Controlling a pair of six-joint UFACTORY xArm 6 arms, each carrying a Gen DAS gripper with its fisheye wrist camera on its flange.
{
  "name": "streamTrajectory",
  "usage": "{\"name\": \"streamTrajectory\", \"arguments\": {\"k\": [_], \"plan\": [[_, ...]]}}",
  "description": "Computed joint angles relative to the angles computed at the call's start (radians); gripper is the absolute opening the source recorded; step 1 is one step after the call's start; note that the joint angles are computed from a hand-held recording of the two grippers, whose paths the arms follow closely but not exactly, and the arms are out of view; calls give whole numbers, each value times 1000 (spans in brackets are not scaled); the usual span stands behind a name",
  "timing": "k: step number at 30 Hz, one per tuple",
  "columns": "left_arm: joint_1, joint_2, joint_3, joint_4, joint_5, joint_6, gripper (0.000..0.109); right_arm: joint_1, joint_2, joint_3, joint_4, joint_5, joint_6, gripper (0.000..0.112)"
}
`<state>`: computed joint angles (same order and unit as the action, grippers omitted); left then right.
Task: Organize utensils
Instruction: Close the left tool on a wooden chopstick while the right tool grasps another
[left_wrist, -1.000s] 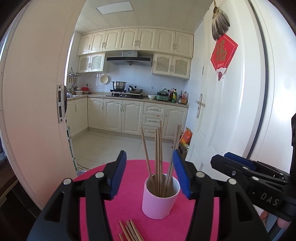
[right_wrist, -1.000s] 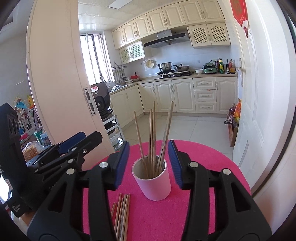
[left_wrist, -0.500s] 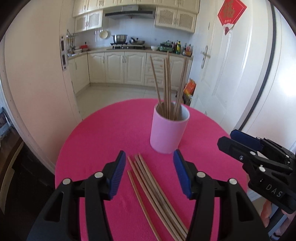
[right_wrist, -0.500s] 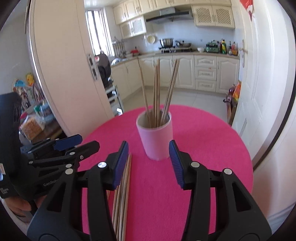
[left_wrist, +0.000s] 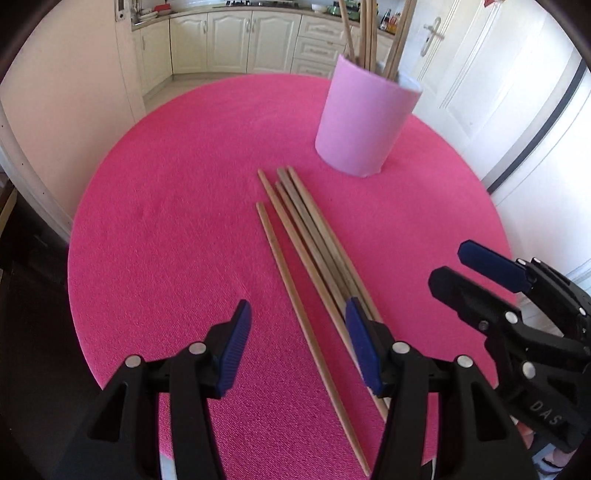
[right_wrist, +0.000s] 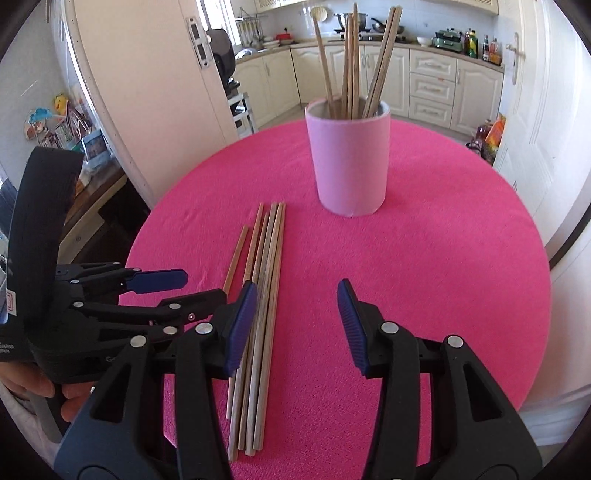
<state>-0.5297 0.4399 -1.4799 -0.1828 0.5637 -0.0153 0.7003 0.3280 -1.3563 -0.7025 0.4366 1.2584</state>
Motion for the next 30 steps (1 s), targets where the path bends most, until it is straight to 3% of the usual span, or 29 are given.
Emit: {"name": "streamTrajectory", "arguments": {"k": [5, 10, 12, 13, 21, 30], "plan": [[-3, 27, -26, -9, 41, 18, 43, 2, 18, -2, 60, -8, -42, 45], [-8, 54, -45, -5, 24, 23, 35, -6, 40, -11, 160, -19, -132, 45], [-7, 66, -61, 15, 28, 2, 14, -8, 51, -15, 209, -24, -175, 33], [-4, 75, -71, 23, 30, -8, 10, -10, 60, -19, 239, -29, -201, 33], [12, 86, -84, -2, 11, -7, 8, -16, 125, -70, 457, -38, -401, 22], [15, 123, -141, -9, 19, -5, 8, -8, 181, -186, 506, 81, -494, 21]]}}
